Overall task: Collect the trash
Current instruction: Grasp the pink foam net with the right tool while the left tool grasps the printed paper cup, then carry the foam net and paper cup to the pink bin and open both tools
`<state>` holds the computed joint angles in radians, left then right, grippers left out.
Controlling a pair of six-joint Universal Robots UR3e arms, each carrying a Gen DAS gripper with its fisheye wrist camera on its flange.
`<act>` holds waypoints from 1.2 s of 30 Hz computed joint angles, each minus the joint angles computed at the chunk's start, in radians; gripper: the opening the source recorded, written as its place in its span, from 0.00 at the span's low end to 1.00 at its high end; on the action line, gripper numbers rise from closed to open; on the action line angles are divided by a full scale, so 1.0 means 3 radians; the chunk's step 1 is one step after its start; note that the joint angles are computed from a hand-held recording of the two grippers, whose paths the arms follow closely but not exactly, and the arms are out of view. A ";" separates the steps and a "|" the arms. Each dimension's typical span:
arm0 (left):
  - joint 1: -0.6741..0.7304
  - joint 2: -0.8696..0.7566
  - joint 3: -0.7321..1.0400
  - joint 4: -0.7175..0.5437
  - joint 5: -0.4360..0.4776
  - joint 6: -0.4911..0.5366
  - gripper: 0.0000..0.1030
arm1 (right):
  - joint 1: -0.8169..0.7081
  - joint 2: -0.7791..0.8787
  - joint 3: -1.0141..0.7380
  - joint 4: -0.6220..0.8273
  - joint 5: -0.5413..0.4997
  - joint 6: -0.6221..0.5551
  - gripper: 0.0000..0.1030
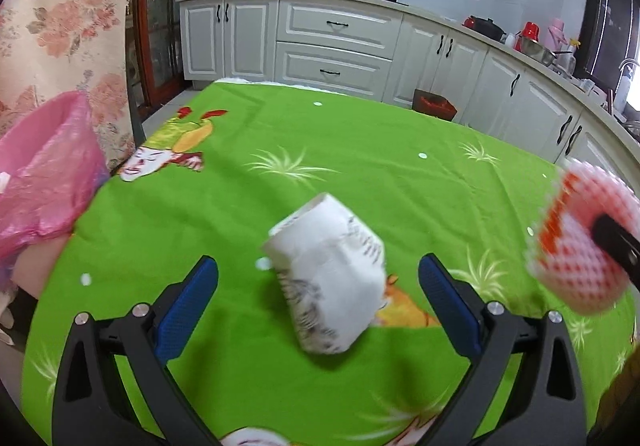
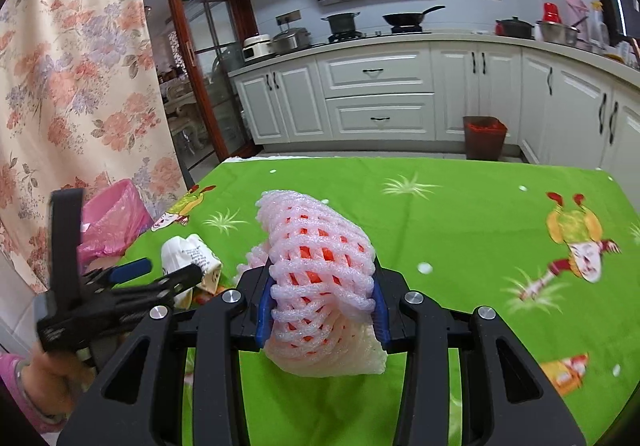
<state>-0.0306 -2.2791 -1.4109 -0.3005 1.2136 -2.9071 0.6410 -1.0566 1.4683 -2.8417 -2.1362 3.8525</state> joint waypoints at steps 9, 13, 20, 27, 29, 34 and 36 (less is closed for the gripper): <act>-0.0205 -0.0155 0.0125 0.0006 0.0212 0.0004 0.61 | 0.0143 -0.0224 0.0457 -0.0099 -0.0134 0.0267 0.37; -0.0202 -0.0093 -0.0042 0.0201 0.0144 0.0077 0.57 | 0.0216 -0.0259 0.0555 -0.0077 -0.0190 0.0409 0.37; -0.0196 0.0410 -0.0907 0.0700 -0.0074 0.0334 0.57 | 0.0422 -0.0338 0.0621 0.0194 -0.0440 0.0748 0.37; -0.0101 0.0978 -0.1866 0.1116 -0.0369 0.0688 0.57 | 0.0609 -0.0422 0.0648 0.0509 -0.0631 0.1045 0.37; -0.0055 0.1105 -0.2062 0.1178 -0.0452 0.0758 0.57 | 0.0671 -0.0419 0.0608 0.0613 -0.0691 0.1123 0.37; 0.0133 0.1499 -0.2499 0.1204 -0.0713 0.0932 0.57 | 0.0830 -0.0390 0.0411 0.0960 -0.0846 0.1274 0.37; 0.0262 0.1721 -0.2666 0.1093 -0.0872 0.1021 0.57 | 0.0896 -0.0354 0.0295 0.1117 -0.0903 0.1316 0.37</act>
<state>0.0480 -1.7629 -2.2109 0.0274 0.9521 -2.6009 0.9097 -1.1627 1.5568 -2.5067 -2.4071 4.2473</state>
